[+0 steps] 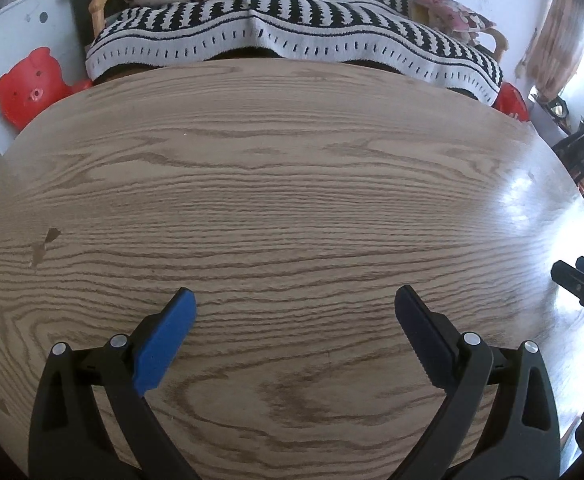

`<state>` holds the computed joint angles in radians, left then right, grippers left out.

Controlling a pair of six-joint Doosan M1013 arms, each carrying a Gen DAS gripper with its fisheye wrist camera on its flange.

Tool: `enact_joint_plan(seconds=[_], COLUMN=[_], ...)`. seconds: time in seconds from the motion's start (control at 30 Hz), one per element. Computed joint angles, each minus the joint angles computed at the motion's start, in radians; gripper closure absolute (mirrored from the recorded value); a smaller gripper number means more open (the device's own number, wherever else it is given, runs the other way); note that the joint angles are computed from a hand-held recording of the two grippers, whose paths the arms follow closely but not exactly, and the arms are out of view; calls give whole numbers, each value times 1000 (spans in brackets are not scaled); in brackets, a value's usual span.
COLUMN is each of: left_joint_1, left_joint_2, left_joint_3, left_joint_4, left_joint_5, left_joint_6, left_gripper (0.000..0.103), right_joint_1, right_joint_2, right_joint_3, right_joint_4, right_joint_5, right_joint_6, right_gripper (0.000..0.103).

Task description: Collect trash

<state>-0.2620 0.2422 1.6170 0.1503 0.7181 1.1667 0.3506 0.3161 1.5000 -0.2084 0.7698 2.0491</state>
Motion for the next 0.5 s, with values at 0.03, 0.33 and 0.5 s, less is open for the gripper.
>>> enact_joint_plan(seconds=[0.03, 0.33, 0.5], left_joint_1=[-1, -16, -18], left_joint_2=[2, 15, 12], left_joint_3=[-3, -19, -15], left_joint_4=[4, 72, 83], left_joint_5=[4, 45, 43], left_joint_6=[-1, -8, -22], left_gripper=[6, 6, 6], right_joint_1=[1, 9, 13], right_joint_2=[3, 25, 28], right_joint_3=[-3, -18, -22], right_joint_4=[3, 10, -13], right_joint_5=[1, 23, 32], right_joint_6=[-5, -29, -19], right_gripper=[7, 7, 7])
